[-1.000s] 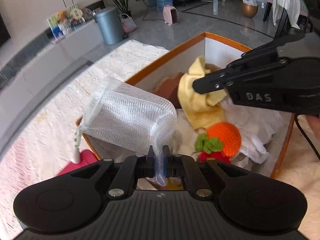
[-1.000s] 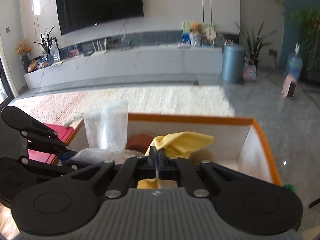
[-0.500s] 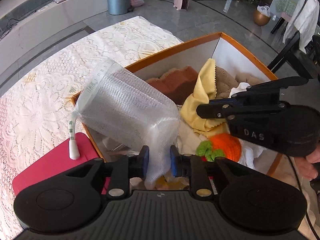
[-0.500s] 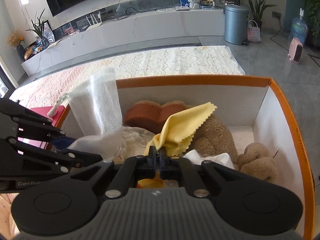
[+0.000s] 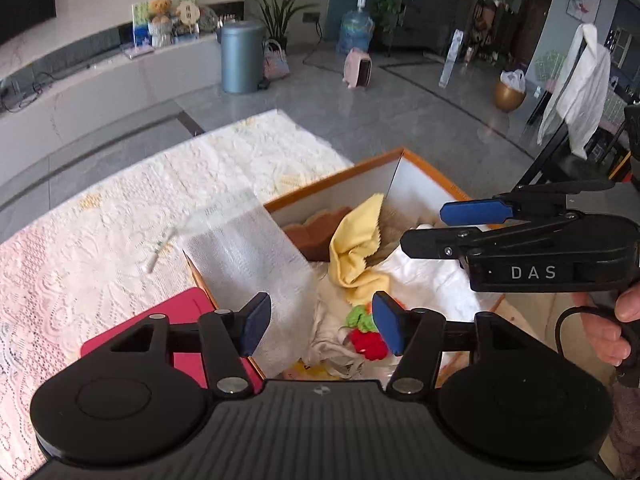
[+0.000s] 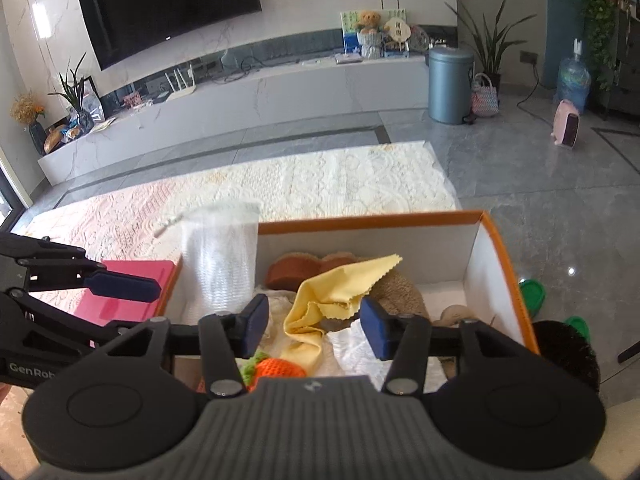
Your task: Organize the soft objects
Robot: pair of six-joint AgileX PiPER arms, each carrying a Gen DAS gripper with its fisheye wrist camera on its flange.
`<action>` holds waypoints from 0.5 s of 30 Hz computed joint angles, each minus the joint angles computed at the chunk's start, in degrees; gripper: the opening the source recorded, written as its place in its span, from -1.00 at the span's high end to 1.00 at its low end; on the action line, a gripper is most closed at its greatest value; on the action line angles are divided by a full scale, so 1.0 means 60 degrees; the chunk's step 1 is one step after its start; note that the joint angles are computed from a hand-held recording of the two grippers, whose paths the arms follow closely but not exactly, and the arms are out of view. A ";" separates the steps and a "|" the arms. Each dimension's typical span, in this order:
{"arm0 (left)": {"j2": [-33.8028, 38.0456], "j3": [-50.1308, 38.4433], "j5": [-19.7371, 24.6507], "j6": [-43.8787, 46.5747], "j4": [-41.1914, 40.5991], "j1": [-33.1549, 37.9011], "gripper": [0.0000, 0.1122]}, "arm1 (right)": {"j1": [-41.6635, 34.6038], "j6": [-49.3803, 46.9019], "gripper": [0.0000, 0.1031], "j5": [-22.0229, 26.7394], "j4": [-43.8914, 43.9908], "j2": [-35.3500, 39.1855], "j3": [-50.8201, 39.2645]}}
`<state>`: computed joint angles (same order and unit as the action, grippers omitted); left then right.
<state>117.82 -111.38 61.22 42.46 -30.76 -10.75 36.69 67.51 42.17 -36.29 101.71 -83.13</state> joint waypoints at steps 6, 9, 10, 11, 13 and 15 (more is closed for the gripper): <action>-0.1846 0.1962 -0.1207 0.0962 -0.1203 0.0384 -0.22 | 0.0858 0.0636 -0.31 0.1340 -0.0704 -0.0778 -0.0351; -0.2706 0.2921 -0.1944 0.1527 -0.1816 0.0492 -0.22 | 0.1491 0.1145 -0.36 0.2005 -0.1236 -0.1116 -0.0447; -0.2988 0.3245 -0.2212 0.1692 -0.1983 0.0514 -0.22 | 0.1733 0.1400 -0.42 0.2227 -0.1490 -0.1215 -0.0457; -0.3282 0.3622 -0.2551 0.1955 -0.2220 0.0535 -0.22 | 0.1991 0.1695 -0.48 0.2465 -0.1779 -0.1303 -0.0460; -0.3872 0.4515 -0.3370 0.2912 -0.2949 0.0578 -0.22 | 0.2654 0.2524 -0.49 0.3182 -0.2563 -0.1420 -0.0479; -0.4387 0.5338 -0.4102 0.3933 -0.3762 0.0601 -0.31 | 0.3327 0.3173 -0.55 0.3828 -0.3252 -0.1474 -0.0470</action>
